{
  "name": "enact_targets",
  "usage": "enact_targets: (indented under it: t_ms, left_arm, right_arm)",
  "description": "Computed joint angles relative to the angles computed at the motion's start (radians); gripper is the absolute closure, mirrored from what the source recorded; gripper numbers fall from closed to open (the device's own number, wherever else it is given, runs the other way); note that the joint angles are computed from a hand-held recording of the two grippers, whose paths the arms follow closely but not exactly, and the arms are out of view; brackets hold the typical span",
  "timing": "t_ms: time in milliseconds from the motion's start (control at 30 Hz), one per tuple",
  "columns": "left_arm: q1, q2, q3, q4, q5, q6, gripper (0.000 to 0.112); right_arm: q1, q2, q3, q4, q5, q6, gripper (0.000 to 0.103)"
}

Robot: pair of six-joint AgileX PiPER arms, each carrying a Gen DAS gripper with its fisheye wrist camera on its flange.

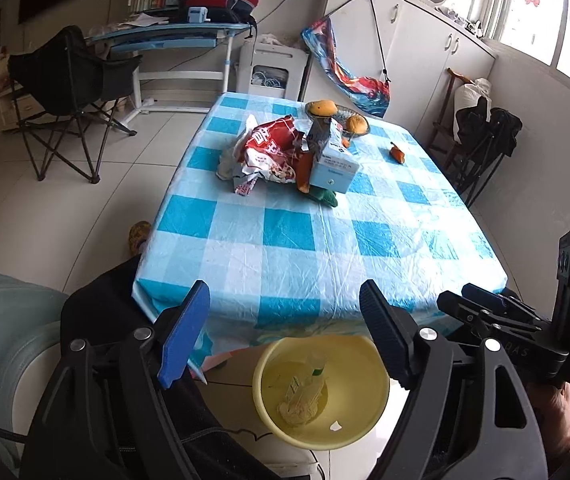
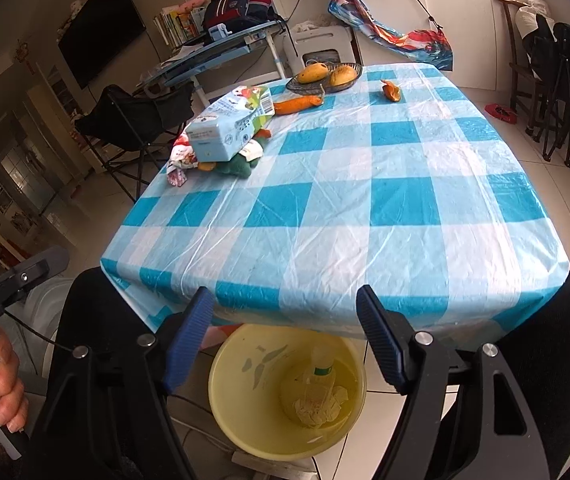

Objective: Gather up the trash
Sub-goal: 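Grasp the Member's Mark milk carton with the right gripper, then grasp the red snack bag with the left gripper while the right gripper holds the carton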

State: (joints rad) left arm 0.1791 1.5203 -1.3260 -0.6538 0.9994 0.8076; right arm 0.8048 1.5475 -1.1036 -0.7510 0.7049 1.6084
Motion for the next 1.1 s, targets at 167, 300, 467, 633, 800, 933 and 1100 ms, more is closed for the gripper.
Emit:
enact_targets:
  t_ms: [167, 300, 467, 633, 800, 933, 1100]
  left_arm:
    - [-0.057, 0.087, -0.082, 0.046, -0.064, -0.083, 0.037]
    - [-0.079, 0.171, -0.173, 0.071, -0.088, -0.158, 0.037]
    - [-0.102, 0.270, -0.293, 0.105, -0.124, -0.223, 0.037]
    - [-0.156, 0.375, -0.437, 0.165, -0.182, -0.293, 0.037]
    - [-0.218, 0.535, -0.681, 0.241, -0.164, -0.363, 0.037]
    - [-0.280, 0.712, -0.940, 0.389, -0.067, -0.450, 0.037]
    - [-0.288, 0.831, -1.111, 0.374, 0.084, -0.460, 0.078]
  right_arm:
    - [-0.104, 0.047, -0.086, 0.052, -0.056, -0.112, 0.032]
    - [-0.195, 0.125, -0.216, 0.155, -0.108, -0.255, 0.031]
    - [-0.298, 0.296, -0.478, 0.382, -0.121, -0.510, 0.031]
    - [-0.375, 0.508, -0.806, 0.587, -0.019, -0.697, 0.031]
    - [-0.435, 0.624, -0.938, 0.770, 0.039, -0.821, 0.031]
    - [-0.459, 0.572, -0.796, 0.890, -0.030, -0.931, 0.063]
    - [-0.472, 0.421, -0.503, 0.981, -0.188, -1.002, 0.065]
